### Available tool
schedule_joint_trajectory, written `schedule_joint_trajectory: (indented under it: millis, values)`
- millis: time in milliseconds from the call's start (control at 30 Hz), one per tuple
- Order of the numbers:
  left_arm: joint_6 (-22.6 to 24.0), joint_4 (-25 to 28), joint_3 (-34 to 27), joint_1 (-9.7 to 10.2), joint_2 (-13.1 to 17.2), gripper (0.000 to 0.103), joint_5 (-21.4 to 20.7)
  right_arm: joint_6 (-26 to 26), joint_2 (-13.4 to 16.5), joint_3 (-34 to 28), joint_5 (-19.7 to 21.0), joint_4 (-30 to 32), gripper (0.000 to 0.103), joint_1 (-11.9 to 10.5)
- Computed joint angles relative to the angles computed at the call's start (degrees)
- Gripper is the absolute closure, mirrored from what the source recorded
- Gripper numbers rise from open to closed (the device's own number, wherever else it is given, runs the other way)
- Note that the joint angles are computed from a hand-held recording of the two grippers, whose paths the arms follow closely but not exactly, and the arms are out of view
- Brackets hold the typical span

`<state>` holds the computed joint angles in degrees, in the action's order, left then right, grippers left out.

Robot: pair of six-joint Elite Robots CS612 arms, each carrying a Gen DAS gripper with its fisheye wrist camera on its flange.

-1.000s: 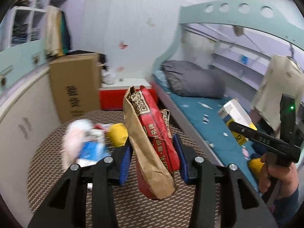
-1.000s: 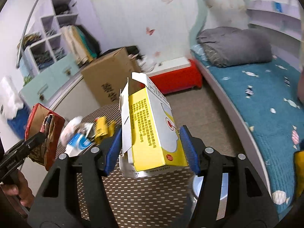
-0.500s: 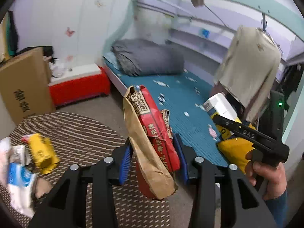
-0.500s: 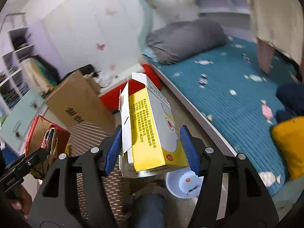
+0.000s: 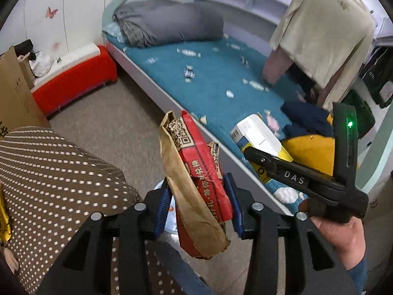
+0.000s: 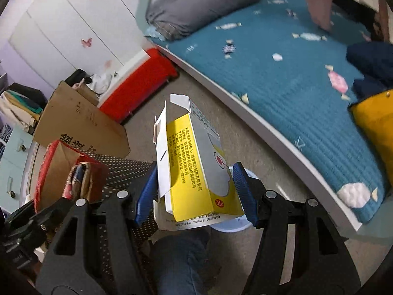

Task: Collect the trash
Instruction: 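Carry the paper bag and box over the blue bin with both grippers, then open both grippers to drop the bag and box into the bin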

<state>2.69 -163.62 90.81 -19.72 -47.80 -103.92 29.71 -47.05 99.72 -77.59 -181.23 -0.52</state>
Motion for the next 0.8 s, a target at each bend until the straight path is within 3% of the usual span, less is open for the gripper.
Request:
schedule_joint_trajectory:
  millis: [333,433,467,500,533,567,600,667,800]
  values:
    - [0.8,9.0,-5.5,-0.71,3.9,0.061,2.1,1.9,3.3,-3.0,2.7,3.7,0.043,-0.7]
    - [1.9,12.3,-7.1,-1.14,4.7,0.056,2.9,2.6,4.3,-3.8,3.8,4.5,0.042,-0.9]
    - [2.5,13.5,-7.7,-1.31,5.1,0.048,3.6,3.0,4.5,-4.1,4.1,4.6,0.041,-1.0]
    - [3.3,13.8,-8.0,-1.34,5.3,0.031,4.4,3.3,4.9,-4.4,4.8,4.9,0.041,-1.1]
    - [3.6,13.7,-8.0,-1.59,5.3,0.023,5.1,3.5,5.3,-4.7,5.5,5.0,0.041,-1.2]
    - [3.9,13.3,-8.0,-1.74,5.3,0.016,6.0,4.1,5.8,-5.0,6.3,5.4,0.038,-1.4]
    - [3.8,12.7,-7.9,-1.88,5.3,0.015,7.3,4.6,6.2,-5.3,7.3,5.7,0.035,-1.6]
    - [3.2,13.7,-8.5,-1.73,5.4,0.015,7.9,6.0,7.0,-5.7,8.7,6.2,0.017,-1.8]
    - [1.4,11.4,-7.6,-1.71,4.9,0.015,9.7,7.6,7.5,-5.9,8.7,7.5,0.008,-1.6]
